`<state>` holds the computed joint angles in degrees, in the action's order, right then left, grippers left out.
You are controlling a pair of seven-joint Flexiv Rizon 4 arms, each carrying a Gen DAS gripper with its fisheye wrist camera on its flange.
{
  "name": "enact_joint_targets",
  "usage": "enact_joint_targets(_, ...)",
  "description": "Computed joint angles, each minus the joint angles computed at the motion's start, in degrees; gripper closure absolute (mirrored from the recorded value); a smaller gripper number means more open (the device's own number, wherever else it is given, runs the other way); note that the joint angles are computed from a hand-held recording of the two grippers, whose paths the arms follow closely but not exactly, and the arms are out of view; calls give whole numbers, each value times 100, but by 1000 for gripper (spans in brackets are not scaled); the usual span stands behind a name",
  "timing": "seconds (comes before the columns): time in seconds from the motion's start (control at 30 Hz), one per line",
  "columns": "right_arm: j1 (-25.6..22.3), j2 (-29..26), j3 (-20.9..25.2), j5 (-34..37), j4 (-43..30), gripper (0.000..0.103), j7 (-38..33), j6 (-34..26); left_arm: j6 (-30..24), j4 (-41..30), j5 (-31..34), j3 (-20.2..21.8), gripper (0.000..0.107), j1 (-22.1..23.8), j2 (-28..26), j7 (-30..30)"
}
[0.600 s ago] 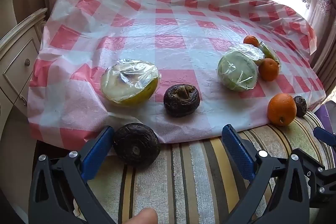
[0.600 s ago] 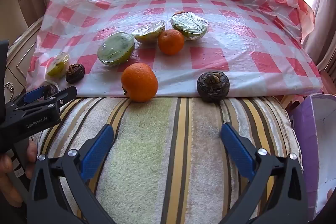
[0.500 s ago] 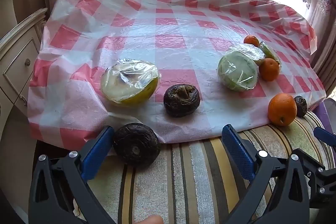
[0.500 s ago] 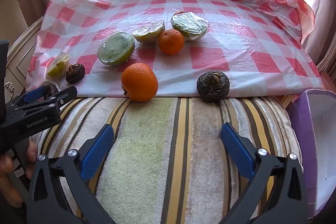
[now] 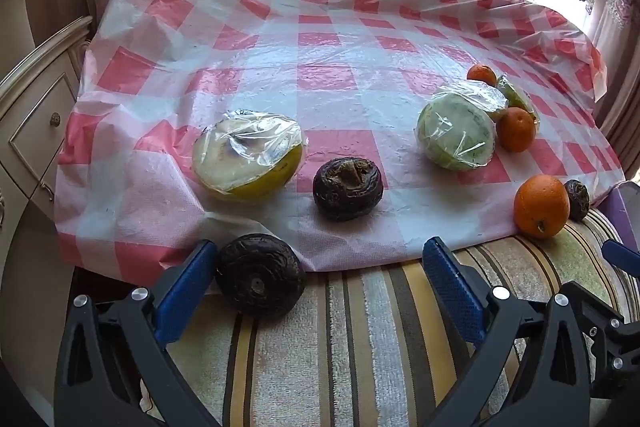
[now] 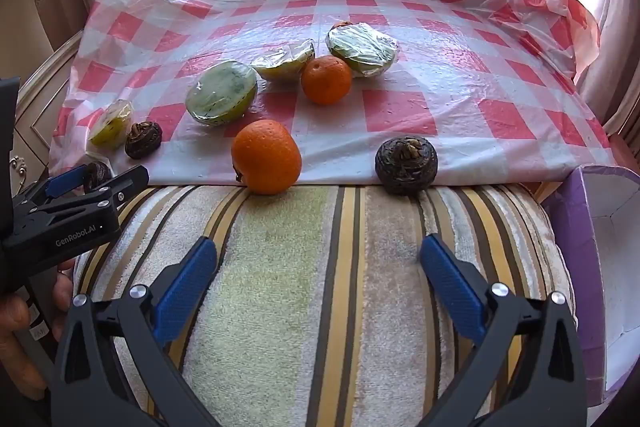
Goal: Organize fruits
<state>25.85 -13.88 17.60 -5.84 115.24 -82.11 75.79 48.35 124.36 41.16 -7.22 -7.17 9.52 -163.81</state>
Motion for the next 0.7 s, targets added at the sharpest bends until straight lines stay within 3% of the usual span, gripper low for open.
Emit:
enact_joint_targets(0.3, 56, -18, -77, -116, 134, 1, 125, 324, 57, 2, 53, -1, 8, 20, 8, -129)
enact_joint_targets(0.7, -33, -24, 22, -26, 97, 1, 35, 270, 10, -19, 49, -20, 8, 16, 3, -132)
